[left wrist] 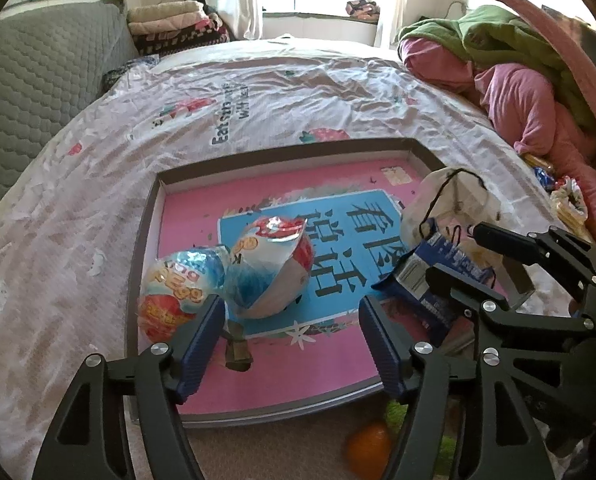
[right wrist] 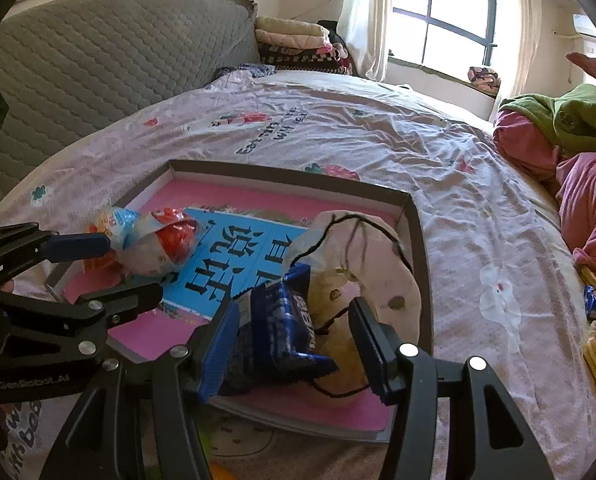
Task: Organize objects
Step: 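Open the left tool to release the Kinder egg while the right tool releases the snack packet, then withdraw both open tools from the tray back toward the bedspread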
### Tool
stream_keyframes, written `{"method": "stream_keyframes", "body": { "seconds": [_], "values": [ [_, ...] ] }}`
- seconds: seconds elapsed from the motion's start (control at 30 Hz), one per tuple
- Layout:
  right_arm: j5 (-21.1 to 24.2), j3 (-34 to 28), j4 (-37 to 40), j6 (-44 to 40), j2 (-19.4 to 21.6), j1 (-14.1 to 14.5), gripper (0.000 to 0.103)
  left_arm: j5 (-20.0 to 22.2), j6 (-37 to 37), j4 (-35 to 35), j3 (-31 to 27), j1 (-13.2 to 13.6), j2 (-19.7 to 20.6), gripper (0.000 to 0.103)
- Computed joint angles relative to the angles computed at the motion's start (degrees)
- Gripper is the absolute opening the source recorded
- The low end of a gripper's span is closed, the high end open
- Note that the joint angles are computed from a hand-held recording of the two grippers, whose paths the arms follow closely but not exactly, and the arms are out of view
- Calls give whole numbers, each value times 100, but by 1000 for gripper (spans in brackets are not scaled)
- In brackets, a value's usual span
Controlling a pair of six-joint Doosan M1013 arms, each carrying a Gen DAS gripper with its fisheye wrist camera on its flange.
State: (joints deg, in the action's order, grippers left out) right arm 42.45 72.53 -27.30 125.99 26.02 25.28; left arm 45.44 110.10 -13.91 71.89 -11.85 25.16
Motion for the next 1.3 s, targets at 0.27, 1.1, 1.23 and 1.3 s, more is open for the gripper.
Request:
{"method": "stream_keyframes", "body": {
  "seconds": [0.27, 1.1, 1.23, 1.3],
  "values": [
    [-23, -19, -57, 22, -16, 21, 57, -31, -73, 8, -8, 12, -41, 74],
    [-226, 47, -548, 429, -212, 113, 59, -397, -135, -83, 156, 48, -336, 76],
    [-245, 48, -580, 469, -236, 123, 61, -368, -190, -88, 144, 68, -355, 76],
    [-259, 55, -576, 473, -254, 126, 61, -358, -173, -89, 146, 73, -368, 76]
  ]
}}
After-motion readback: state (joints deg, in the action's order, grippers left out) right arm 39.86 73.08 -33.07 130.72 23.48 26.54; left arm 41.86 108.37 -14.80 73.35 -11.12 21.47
